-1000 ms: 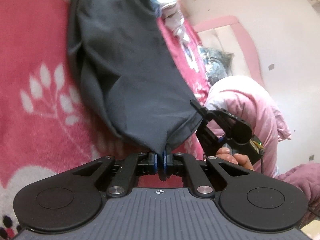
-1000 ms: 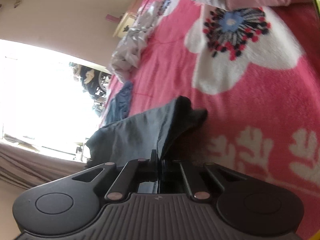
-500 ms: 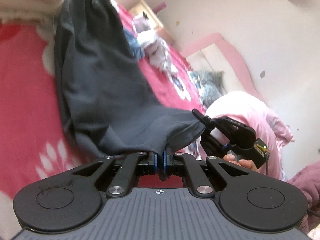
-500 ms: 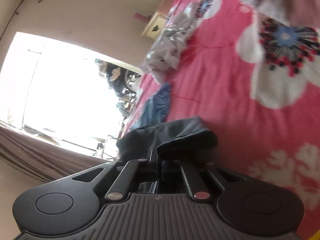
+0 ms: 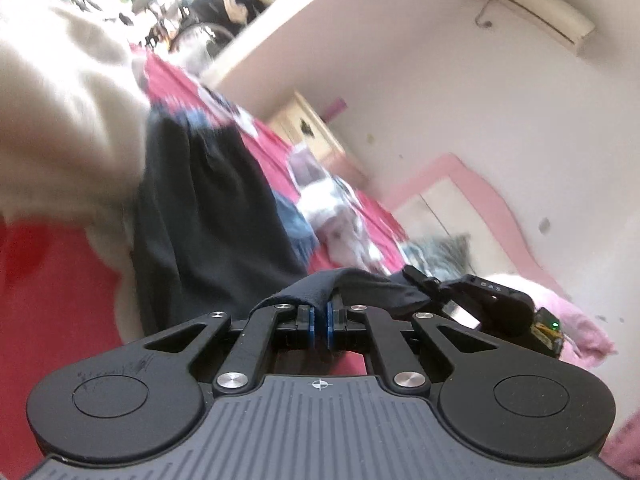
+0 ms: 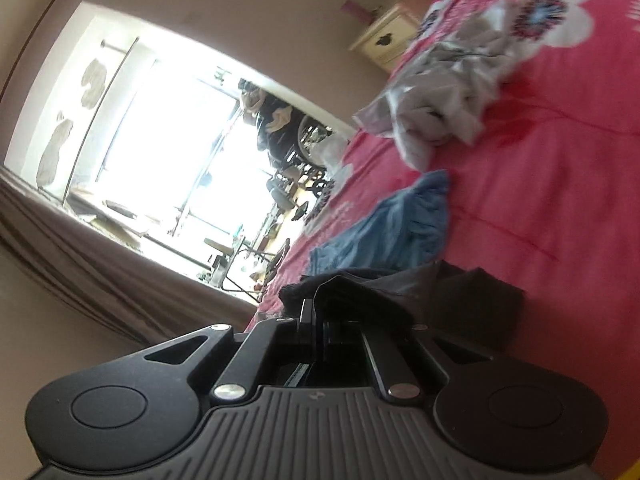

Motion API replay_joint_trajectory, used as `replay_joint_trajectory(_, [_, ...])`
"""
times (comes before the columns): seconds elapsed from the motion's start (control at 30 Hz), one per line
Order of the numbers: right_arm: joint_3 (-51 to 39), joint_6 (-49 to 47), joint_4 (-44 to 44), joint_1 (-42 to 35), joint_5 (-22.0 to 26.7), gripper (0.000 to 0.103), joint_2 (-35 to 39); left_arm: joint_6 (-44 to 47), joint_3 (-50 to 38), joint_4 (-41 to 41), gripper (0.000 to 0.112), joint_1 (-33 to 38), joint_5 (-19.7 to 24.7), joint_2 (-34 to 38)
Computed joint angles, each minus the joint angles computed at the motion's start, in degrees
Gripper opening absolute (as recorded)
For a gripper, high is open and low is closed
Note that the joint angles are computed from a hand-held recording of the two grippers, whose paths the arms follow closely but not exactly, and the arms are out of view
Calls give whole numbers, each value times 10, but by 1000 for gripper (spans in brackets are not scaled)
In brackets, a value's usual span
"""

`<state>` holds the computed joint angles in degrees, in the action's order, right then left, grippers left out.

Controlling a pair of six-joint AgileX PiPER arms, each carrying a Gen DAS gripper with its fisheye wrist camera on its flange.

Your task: Fold clothes

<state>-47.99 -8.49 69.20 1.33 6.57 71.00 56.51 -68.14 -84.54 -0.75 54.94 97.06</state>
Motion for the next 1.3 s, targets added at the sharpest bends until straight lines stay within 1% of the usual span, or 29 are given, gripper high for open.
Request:
replay_joint_trajectory(0.03, [-22, -3, -5, -3, 9, 4, 23, 0, -15, -2, 3, -1, -11, 11])
replay_joint_trajectory(0.17, [-116, -15, -20, 2, 17, 4, 118, -14, -83, -2, 3, -5, -47, 62])
replay_joint_trajectory(0.23, [-160, 26, -73, 3, 24, 4, 157, -25, -118, 3, 3, -5, -58, 88])
replay_joint_trajectory(0.4, [-280, 163, -241, 10, 49, 4, 253, -71, -200, 20, 3, -2, -75, 148])
replay_joint_trajectory(0.43, [-301, 166, -252, 12, 52, 4, 271, -81, -217, 23, 3, -2, -79, 160])
replay_joint_trajectory(0.5, [-352, 201, -300, 13, 72, 4, 306, -92, -241, 28, 3, -3, -91, 176])
replay_joint_trajectory(0.53, [-381, 219, -326, 16, 82, 4, 326, -107, -258, 38, 3, -2, -94, 187])
replay_joint_trajectory(0.57, [-407, 216, -329, 15, 96, 4, 344, -134, -276, 57, 3, -2, -98, 196])
replay_joint_trajectory(0.6, [-441, 190, -310, 11, 119, 5, 369, -172, -301, 84, 4, -2, -102, 210])
replay_joint_trajectory(0.63, [-488, 178, -298, 5, 152, 6, 401, -202, -327, 100, 4, 0, -97, 227])
replay_joint_trajectory(0.67, [-539, 185, -297, -3, 192, 9, 435, -232, -354, 114, 5, 5, -85, 245])
replay_joint_trajectory(0.7, [-589, 215, -310, -10, 233, 12, 466, -248, -374, 118, 5, 9, -71, 256])
replay_joint_trajectory(0.73, [-644, 247, -323, -16, 274, 24, 500, -265, -394, 121, 5, 14, -56, 268])
replay_joint_trajectory(0.77, [-686, 262, -313, -24, 308, 44, 526, -282, -414, 123, 8, 18, -42, 280])
replay_joint_trajectory(0.8, [-720, 268, -292, -33, 334, 51, 549, -283, -417, 117, 14, 21, -35, 281])
replay_joint_trajectory(0.83, [-739, 264, -256, -44, 354, 58, 566, -285, -419, 111, 17, 23, -28, 283])
replay_joint_trajectory(0.87, [-746, 261, -215, -54, 367, 60, 577, -286, -421, 105, 23, 26, -22, 284])
replay_joint_trajectory(0.9, [-738, 247, -163, -65, 372, 61, 582, -294, -421, 81, 28, 30, -14, 290])
replay_joint_trajectory(0.93, [-716, 226, -106, -75, 370, 64, 580, -301, -421, 58, 29, 34, -6, 296])
replay_joint_trajectory(1.0, [-656, 178, 8, -89, 351, 68, 563, -313, -415, 16, 32, 41, 1, 304])
replay_joint_trajectory(1.1, [-562, 31, 167, -99, 315, 69, 520, -321, -400, -31, 33, 48, -4, 302])
replay_joint_trajectory(1.13, [-539, -12, 196, -101, 307, 71, 504, -322, -395, -38, 34, 50, -9, 299])
replay_joint_trajectory(1.17, [-532, -33, 203, -104, 308, 74, 498, -318, -390, -42, 35, 52, -10, 293])
replay_joint_trajectory(1.2, [-534, -30, 188, -106, 305, 75, 492, -314, -385, -43, 36, 54, -10, 287])
replay_joint_trajectory(1.23, [-553, -5, 149, -108, 318, 76, 500, -313, -385, -37, 37, 53, -11, 284])
replay_joint_trajectory(1.3, [-622, 89, 35, -111, 365, 77, 527, -310, -378, -20, 37, 51, -8, 272])
